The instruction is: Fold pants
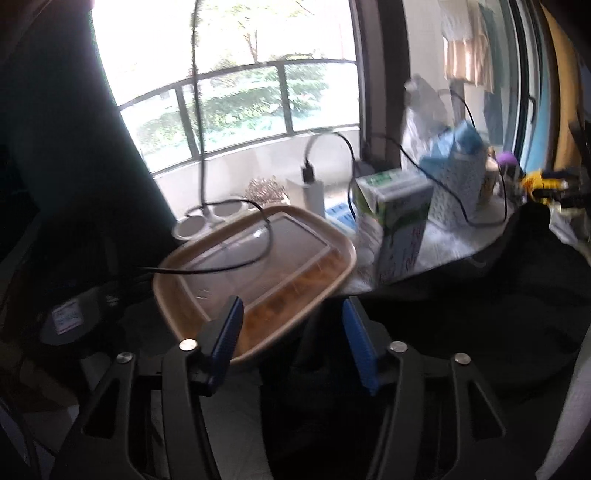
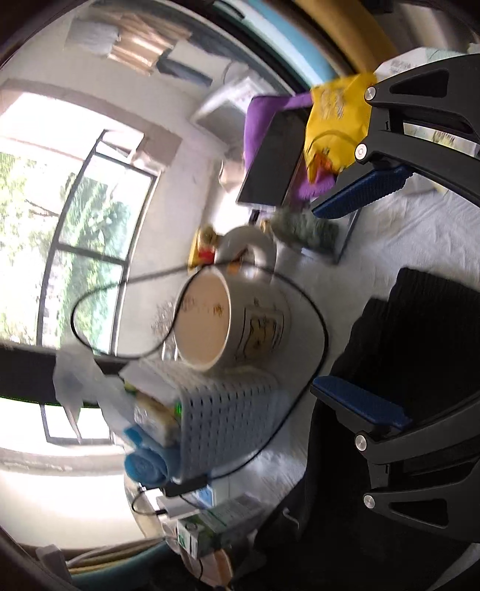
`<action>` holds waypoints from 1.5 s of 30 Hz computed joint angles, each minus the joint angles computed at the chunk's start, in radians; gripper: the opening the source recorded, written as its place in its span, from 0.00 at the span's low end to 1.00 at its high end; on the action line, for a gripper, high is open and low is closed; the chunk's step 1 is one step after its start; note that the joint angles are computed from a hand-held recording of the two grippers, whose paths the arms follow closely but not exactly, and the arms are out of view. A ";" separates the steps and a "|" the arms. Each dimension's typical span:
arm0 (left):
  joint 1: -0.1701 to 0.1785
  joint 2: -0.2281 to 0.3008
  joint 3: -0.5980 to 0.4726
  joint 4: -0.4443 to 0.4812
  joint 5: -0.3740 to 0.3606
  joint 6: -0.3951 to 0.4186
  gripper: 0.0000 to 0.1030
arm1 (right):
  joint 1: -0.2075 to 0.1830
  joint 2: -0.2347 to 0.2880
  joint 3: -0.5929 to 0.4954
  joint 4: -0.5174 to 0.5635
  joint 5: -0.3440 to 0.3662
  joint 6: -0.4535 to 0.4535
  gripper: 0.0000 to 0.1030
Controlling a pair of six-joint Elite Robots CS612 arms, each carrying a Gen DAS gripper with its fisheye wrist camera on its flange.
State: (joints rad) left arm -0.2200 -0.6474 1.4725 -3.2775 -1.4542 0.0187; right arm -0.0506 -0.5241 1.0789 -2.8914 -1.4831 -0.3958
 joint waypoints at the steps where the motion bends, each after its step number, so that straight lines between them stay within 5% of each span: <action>1: 0.001 -0.005 0.007 -0.007 0.004 -0.006 0.56 | -0.002 -0.004 0.009 -0.011 -0.001 0.012 0.86; 6: -0.003 -0.041 0.065 -0.049 -0.020 -0.007 0.56 | -0.002 -0.040 0.085 -0.041 0.060 -0.026 0.86; 12: -0.016 -0.055 0.096 -0.002 -0.123 0.026 0.57 | 0.021 -0.045 0.081 0.130 0.251 -0.147 0.86; 17: -0.030 -0.036 0.061 0.108 -0.147 0.052 0.56 | 0.065 0.010 -0.049 0.452 0.269 -0.224 0.86; 20: -0.031 -0.025 0.037 0.145 -0.145 0.022 0.57 | 0.090 0.051 -0.115 0.468 0.191 -0.195 0.86; 23: -0.027 -0.026 0.036 0.144 -0.149 -0.006 0.56 | 0.092 0.085 -0.180 0.475 0.194 -0.115 0.86; 27: -0.018 -0.044 0.064 0.122 -0.138 -0.020 0.57 | 0.085 0.096 -0.196 0.370 0.172 0.019 0.86; 31: -0.006 -0.070 0.116 0.090 -0.109 -0.079 0.59 | 0.066 0.046 -0.104 0.219 0.179 0.102 0.86; 41: 0.001 -0.127 0.271 -0.026 -0.096 -0.207 0.64 | 0.000 -0.171 0.334 -0.071 0.174 0.235 0.86; 45: -0.006 -0.135 0.303 -0.037 -0.112 -0.215 0.64 | -0.016 -0.217 0.455 -0.118 0.145 0.272 0.86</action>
